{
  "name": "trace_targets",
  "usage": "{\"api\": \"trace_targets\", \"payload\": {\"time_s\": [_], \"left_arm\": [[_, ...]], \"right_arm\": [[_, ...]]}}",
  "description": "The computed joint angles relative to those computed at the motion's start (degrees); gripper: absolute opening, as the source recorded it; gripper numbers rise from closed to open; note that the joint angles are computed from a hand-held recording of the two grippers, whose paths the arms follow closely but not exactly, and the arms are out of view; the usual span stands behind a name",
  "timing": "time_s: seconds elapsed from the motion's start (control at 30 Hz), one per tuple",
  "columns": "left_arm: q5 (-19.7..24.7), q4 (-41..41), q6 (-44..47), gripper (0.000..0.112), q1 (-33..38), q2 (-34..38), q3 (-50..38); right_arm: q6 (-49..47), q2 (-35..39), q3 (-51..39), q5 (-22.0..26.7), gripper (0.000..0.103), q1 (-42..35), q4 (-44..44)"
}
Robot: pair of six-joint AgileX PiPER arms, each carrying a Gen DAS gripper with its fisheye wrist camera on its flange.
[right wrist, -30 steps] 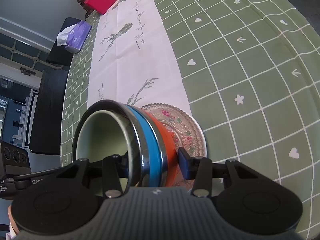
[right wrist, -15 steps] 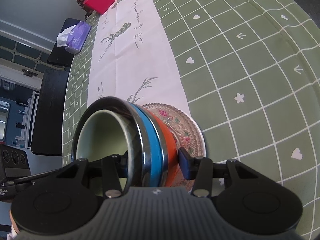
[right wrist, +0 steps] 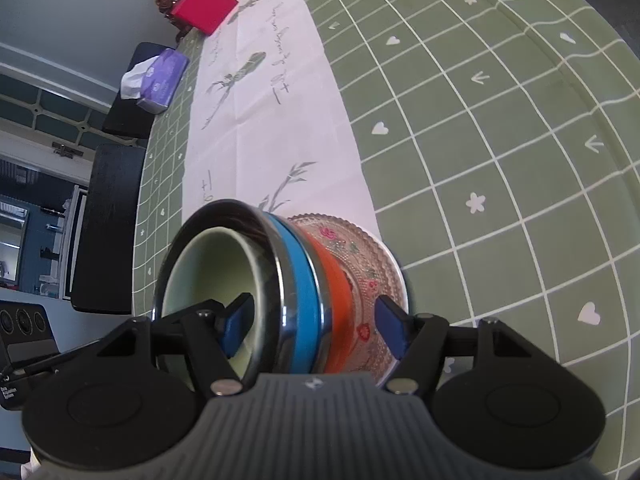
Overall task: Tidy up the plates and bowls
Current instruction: 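Open both tools off the bowl stack and pull them back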
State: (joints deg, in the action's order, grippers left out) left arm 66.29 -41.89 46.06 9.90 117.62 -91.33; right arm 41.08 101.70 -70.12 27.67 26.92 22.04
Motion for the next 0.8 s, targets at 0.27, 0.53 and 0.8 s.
{"api": "trace_targets", "payload": {"time_s": [0.27, 0.53, 0.8], "left_arm": [[-11.1, -8.8, 18.5, 0.072, 3.0, -11.7, 12.8], [-19.1, -29.6, 50.3, 0.075, 7.0, -24.7, 28.7], [-15.4, -50.2, 69.2, 0.079, 13.4, -36.8, 44.2]], "right_arm": [[15.3, -4.7, 0.2, 1.0, 0.080, 4.9, -22.9], [35.6, -10.4, 0.4, 7.7, 0.096, 14.6, -52.9], [56.0, -12.1, 1.9, 31.4, 0.100, 35.8, -87.8]]}}
